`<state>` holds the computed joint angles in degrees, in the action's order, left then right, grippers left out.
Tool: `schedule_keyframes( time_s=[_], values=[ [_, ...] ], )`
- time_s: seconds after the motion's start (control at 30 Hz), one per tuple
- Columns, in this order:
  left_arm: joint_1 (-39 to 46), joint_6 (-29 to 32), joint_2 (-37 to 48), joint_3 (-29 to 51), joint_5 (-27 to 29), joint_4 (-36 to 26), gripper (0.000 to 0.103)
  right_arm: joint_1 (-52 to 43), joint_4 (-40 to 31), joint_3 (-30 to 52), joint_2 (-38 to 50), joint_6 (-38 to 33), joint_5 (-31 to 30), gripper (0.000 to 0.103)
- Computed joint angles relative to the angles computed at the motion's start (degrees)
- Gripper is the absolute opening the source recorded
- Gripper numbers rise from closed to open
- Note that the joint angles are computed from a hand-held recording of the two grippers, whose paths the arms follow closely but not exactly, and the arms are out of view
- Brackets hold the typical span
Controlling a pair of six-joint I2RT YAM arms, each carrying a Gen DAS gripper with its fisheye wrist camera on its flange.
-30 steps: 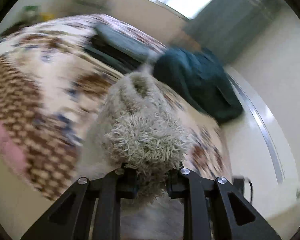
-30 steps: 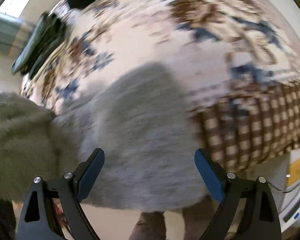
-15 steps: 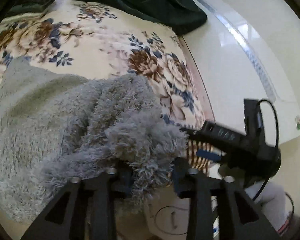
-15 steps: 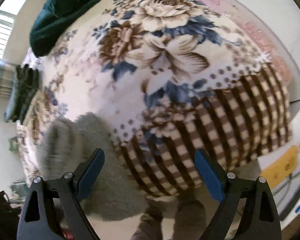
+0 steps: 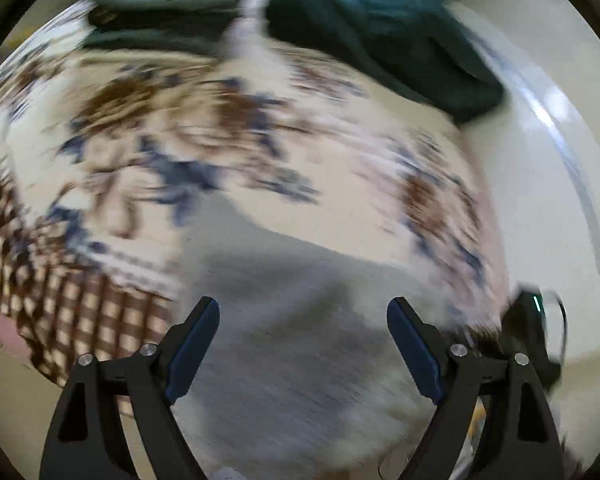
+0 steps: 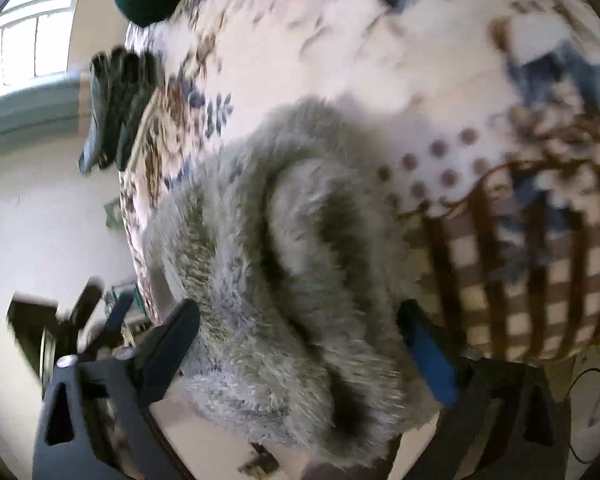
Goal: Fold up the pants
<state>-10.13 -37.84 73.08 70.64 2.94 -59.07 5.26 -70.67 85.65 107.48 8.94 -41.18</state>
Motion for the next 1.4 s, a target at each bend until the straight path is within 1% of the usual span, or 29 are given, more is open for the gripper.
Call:
schedule_keyframes(
  time_s=[0.03, 0.07, 0.1, 0.13, 0.17, 0.2, 0.23, 0.27, 0.3, 0.33, 0.4, 0.47, 0.5, 0.57, 0.6, 0.67, 0.7, 0.77, 0.83, 0.9, 0.97, 1.03, 1.07, 1.17, 1.23, 1.3, 1.37, 1.4],
  values=[
    [3.7, 1.7, 0.6, -1.8, 1.1, 1.4, 0.085, 1.4, 1.4, -0.2, -1.5, 0.9, 3.6, 0.038],
    [6.5, 3.5, 1.6, -3.5, 2.6, 2.8, 0.085, 2.2, 1.2, 0.3, -2.3, 0.5, 5.4, 0.037],
    [8.3, 4.9, 3.3, -4.4, 3.7, 3.8, 0.085, 2.3, 1.5, 0.4, -3.3, 0.6, 6.8, 0.032],
    [9.7, 6.3, 5.2, -5.5, 5.6, 5.2, 0.085, 1.7, 1.9, 0.5, -4.9, 1.2, 8.7, 0.031],
    [10.6, 7.1, 6.7, -6.4, 7.2, 6.2, 0.085, 1.0, 1.7, 1.1, -5.5, 1.4, 10.6, 0.031],
    [11.1, 7.2, 8.5, -6.9, 8.1, 6.9, 0.085, -0.2, 1.0, 2.0, -5.3, 1.3, 14.2, 0.031],
    [11.9, 7.4, 9.9, -8.0, 10.9, 8.6, 0.085, -1.0, -0.1, 3.4, -4.1, 0.9, 16.0, 0.031],
    [12.3, 6.9, 11.0, -8.8, 13.1, 9.9, 0.085, -1.6, -1.8, 4.8, -2.5, 0.5, 17.3, 0.035],
    [12.5, 6.3, 11.7, -9.5, 14.6, 11.2, 0.087, -1.9, -3.9, 6.4, -1.1, 0.4, 17.9, 0.043],
    [12.1, 5.7, 12.4, -10.0, 16.3, 12.7, 0.087, -2.1, -6.6, 8.3, -0.3, 1.0, 18.5, 0.043],
    [9.5, 4.8, 13.3, -8.8, 14.4, 12.7, 0.087, -1.8, -7.1, 9.2, -3.0, 2.2, 18.6, 0.043],
    [8.6, 4.7, 13.6, -8.1, 14.5, 12.5, 0.087, 0.7, -7.6, 11.0, -6.4, 3.2, 20.3, 0.050],
    [8.3, 4.2, 13.5, -7.8, 14.3, 12.2, 0.087, 2.3, -7.2, 11.5, -7.8, 4.0, 19.6, 0.056],
    [8.1, 4.0, 13.8, -7.7, 14.6, 12.6, 0.087, 7.4, -7.3, 13.8, -7.1, 4.8, 16.7, 0.057],
    [8.5, 5.5, 14.3, -7.2, 15.5, 11.8, 0.087, 10.4, -7.0, 13.6, -6.3, 4.6, 15.3, 0.057],
    [8.4, 5.6, 14.1, -7.1, 15.1, 11.5, 0.087, 16.8, -6.9, 11.4, -4.5, 4.0, 15.2, 0.057],
    [8.5, 5.9, 13.8, -7.1, 14.7, 11.0, 0.087, 19.5, -8.5, 9.8, -3.8, 2.6, 15.7, 0.057],
    [8.8, 6.6, 14.0, -7.3, 13.8, 11.0, 0.087, 21.7, -9.2, 4.8, -6.0, 1.3, 18.1, 0.057],
    [9.7, 6.7, 14.2, -8.0, 14.0, 12.0, 0.087, 21.9, -9.8, -3.9, -11.1, -0.8, 19.6, 0.056],
    [10.9, 6.4, 14.6, -8.9, 15.4, 13.1, 0.087, 21.2, -10.8, -9.2, -13.8, -1.7, 20.7, 0.056],
    [11.6, 6.3, 14.8, -9.4, 17.0, 13.9, 0.087, 21.4, -12.1, -12.2, -14.6, -2.4, 23.3, 0.056],
    [11.3, 6.5, 14.8, -9.3, 16.7, 13.8, 0.087, 22.1, -13.6, -13.7, -14.1, -3.0, 27.4, 0.056],
    [11.4, 6.4, 14.5, -9.3, 16.5, 13.8, 0.087, 21.7, -14.3, -13.9, -14.3, -3.5, 27.8, 0.056],
    [12.6, 5.9, 13.5, -9.1, 18.1, 12.1, 0.087, 17.2, -16.5, -10.2, -17.2, -4.5, 22.1, 0.057],
    [13.1, 5.7, 10.8, -9.2, 18.9, 10.2, 0.087, 15.8, -18.3, -4.7, -18.7, -3.8, 19.4, 0.057],
    [12.6, 5.7, 6.8, -9.4, 18.5, 7.0, 0.087, 14.5, -18.8, 0.1, -19.1, -2.4, 16.7, 0.057],
    [10.3, 5.1, 1.8, -10.3, 17.2, 3.3, 0.087, 13.1, -18.7, 2.4, -18.8, -1.3, 13.9, 0.059],
    [8.6, 4.7, -0.3, -11.0, 16.1, 1.5, 0.087, 12.1, -18.8, 5.3, -16.2, -1.6, 13.6, 0.059]
  ],
)
